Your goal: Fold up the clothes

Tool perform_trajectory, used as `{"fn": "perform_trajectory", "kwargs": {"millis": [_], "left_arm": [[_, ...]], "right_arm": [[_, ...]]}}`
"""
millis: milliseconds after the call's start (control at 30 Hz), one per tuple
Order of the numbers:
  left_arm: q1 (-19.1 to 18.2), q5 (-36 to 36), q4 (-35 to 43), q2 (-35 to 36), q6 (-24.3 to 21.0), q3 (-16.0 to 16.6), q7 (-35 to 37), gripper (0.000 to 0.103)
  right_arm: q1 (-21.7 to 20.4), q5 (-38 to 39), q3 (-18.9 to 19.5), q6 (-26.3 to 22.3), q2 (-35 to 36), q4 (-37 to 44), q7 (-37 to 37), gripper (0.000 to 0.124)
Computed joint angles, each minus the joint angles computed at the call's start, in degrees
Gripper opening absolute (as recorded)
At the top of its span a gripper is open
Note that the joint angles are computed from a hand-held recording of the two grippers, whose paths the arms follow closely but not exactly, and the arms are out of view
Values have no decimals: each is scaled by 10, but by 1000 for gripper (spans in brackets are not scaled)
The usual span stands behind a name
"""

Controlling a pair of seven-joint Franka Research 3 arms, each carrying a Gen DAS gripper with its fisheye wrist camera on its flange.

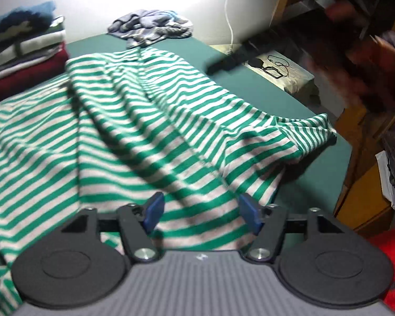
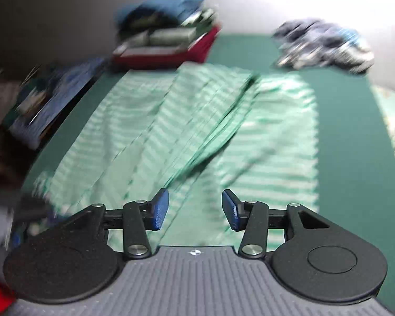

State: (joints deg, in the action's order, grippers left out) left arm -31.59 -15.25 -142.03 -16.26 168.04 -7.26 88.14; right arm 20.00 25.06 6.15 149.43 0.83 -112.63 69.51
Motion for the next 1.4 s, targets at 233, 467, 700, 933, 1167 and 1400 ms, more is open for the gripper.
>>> {"fn": "perform_trajectory", "kwargs": {"millis": [233, 467, 700, 933, 1167, 1400], "left_arm": [[85, 109, 73, 80, -32, -69, -170, 68], [123, 282, 107, 104, -74, -104, -358, 61], [118, 383, 127, 116, -108, -110, -464, 45], [108, 397, 147, 126, -132, -105, -484, 38], [107, 410, 147, 116, -133, -104, -506, 19], [107, 426, 145, 104, -114, -107, -508, 12]], "right_arm": [[-31, 55, 11, 5, 179, 199, 44, 54], [-21, 12, 15, 9, 319, 358, 59, 59], [-26, 0, 32, 25, 390, 431, 35, 59], [-47, 16, 51, -18, 423, 476, -4, 14], [-59, 56, 71, 12, 385, 438, -71, 8], [-68, 130, 89, 39, 354, 425, -135, 7]]}}
